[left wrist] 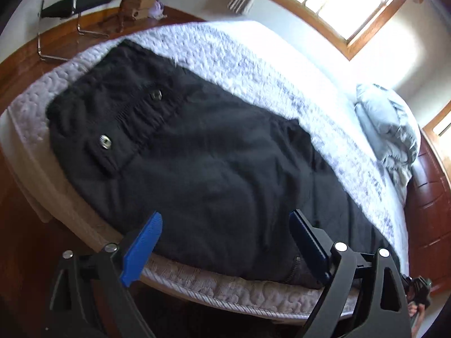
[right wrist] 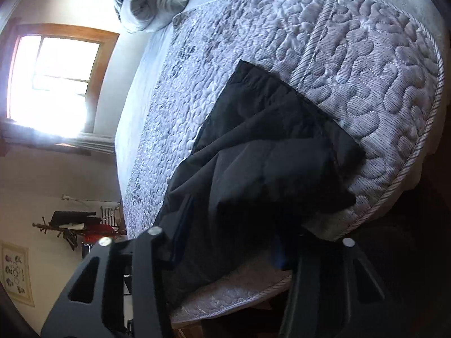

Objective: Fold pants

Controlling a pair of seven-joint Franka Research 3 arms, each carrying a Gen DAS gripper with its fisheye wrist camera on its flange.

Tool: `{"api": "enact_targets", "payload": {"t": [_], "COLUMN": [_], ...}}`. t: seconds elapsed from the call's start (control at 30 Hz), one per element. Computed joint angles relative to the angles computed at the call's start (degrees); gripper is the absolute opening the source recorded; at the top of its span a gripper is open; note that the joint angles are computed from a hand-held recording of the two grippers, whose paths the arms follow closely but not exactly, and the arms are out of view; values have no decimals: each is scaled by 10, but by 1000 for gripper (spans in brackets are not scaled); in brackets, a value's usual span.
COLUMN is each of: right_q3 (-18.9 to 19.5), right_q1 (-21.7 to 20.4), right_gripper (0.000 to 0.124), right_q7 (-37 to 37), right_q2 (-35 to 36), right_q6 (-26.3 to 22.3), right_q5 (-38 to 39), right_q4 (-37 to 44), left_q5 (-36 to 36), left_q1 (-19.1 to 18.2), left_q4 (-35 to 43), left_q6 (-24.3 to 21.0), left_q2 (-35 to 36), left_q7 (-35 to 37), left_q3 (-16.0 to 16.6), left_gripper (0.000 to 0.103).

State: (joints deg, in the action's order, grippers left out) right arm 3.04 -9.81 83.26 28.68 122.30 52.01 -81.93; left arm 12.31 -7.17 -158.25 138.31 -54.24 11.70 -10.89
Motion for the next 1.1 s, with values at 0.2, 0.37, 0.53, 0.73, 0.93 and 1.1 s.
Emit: {"api": "enact_targets", "payload": {"t": [0.2, 0.37, 0.53, 0.73, 0.93, 1.1], "right_q3": [27, 116, 51, -7, -5, -19], "right_q1": [-4, -83, -53, -20, -38, -61], "right_gripper": [4, 4, 4, 6, 44, 63], "right_q7": [-35, -328, -265, -148, -159, -162], "right_q2": [53, 17, 0, 16, 1, -30], "right_q6": [-16, -62, -39, -25, -38, -78], "right_q5": [-11, 215, 182, 40, 33, 43], "right_q4": [109, 85, 23, -22, -32, -46], "left_q5": [-18, -27, -32, -39, -39, -38], "left_q1": [9, 12, 10, 13, 19, 23], "left_q4": [-16, -11, -11, 15, 41, 39], "left_q6": [27, 27, 23, 1, -21, -28], "left_q2": [41, 49, 49, 77, 104, 85], "left_q7": [8, 16, 30, 45, 44, 17], "left_q3": [28, 28, 28, 32, 26, 17], "left_gripper": [93, 97, 97, 97, 98, 98]}}
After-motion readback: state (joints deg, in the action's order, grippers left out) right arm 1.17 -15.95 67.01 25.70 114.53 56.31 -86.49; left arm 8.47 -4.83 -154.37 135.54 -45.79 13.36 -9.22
